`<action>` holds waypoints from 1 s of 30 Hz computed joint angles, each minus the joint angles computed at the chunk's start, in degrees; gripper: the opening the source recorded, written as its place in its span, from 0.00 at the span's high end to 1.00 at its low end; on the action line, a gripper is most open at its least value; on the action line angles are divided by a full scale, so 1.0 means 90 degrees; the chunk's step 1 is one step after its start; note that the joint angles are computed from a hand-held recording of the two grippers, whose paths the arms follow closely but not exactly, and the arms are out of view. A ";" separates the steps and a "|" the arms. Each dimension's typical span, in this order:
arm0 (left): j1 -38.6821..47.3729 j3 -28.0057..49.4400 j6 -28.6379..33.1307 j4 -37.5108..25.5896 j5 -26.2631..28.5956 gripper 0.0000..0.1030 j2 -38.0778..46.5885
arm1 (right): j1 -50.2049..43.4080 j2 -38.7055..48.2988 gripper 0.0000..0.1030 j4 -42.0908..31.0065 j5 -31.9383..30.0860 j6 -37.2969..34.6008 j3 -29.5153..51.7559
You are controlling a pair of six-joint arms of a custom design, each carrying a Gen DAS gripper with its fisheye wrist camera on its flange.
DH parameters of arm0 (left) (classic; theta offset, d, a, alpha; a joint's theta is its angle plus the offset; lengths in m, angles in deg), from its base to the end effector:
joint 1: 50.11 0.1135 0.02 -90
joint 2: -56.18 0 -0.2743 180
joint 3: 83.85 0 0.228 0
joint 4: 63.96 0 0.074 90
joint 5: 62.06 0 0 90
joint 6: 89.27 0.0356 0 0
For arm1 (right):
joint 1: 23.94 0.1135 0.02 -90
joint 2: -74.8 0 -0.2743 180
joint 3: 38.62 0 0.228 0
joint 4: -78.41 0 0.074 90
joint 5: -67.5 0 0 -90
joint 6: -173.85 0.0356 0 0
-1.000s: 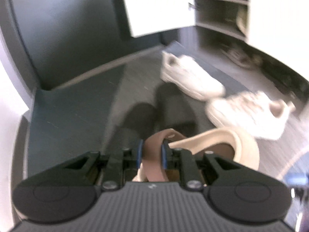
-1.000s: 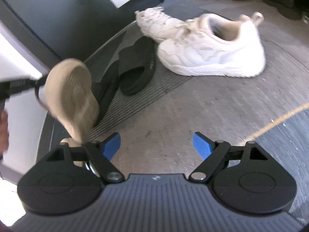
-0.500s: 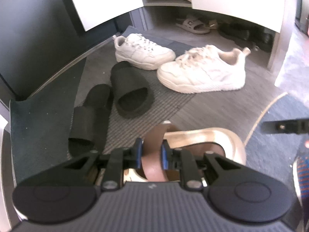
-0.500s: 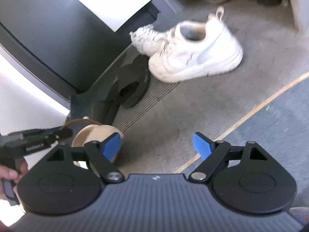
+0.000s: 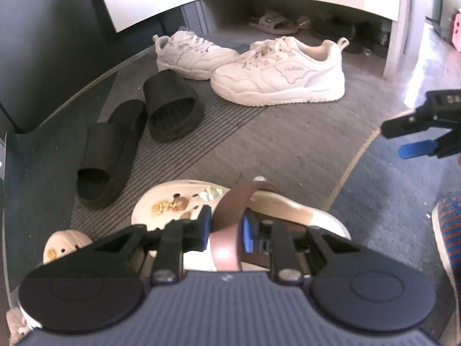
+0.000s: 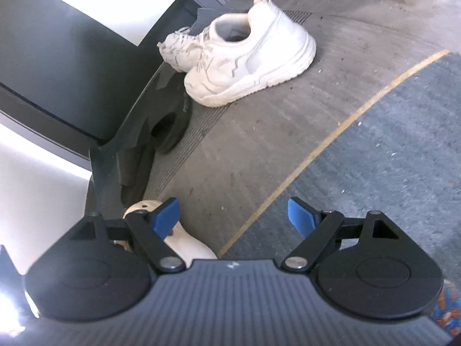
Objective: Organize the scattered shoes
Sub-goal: 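Lift the clog with the left tool and carry it toward the first clog, then grasp the clog strap with the right tool while the left tool opens and releases it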
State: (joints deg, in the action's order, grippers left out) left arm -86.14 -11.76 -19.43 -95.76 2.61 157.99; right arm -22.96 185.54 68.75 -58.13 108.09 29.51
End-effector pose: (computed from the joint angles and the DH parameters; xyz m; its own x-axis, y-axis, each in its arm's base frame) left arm 0.2716 -0.1787 0.1756 -0.7937 0.1921 -0.5772 0.0992 0.9770 0.1887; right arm 0.3475 0.0267 0.1343 -0.8731 0.3188 -0.3688 -0.0130 0.7410 0.6714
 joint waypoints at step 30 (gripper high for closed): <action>0.0536 -0.2107 -0.1134 0.1409 0.1600 0.39 -0.2259 | 0.3110 0.0920 0.50 -0.3891 0.1376 -0.6085 0.4016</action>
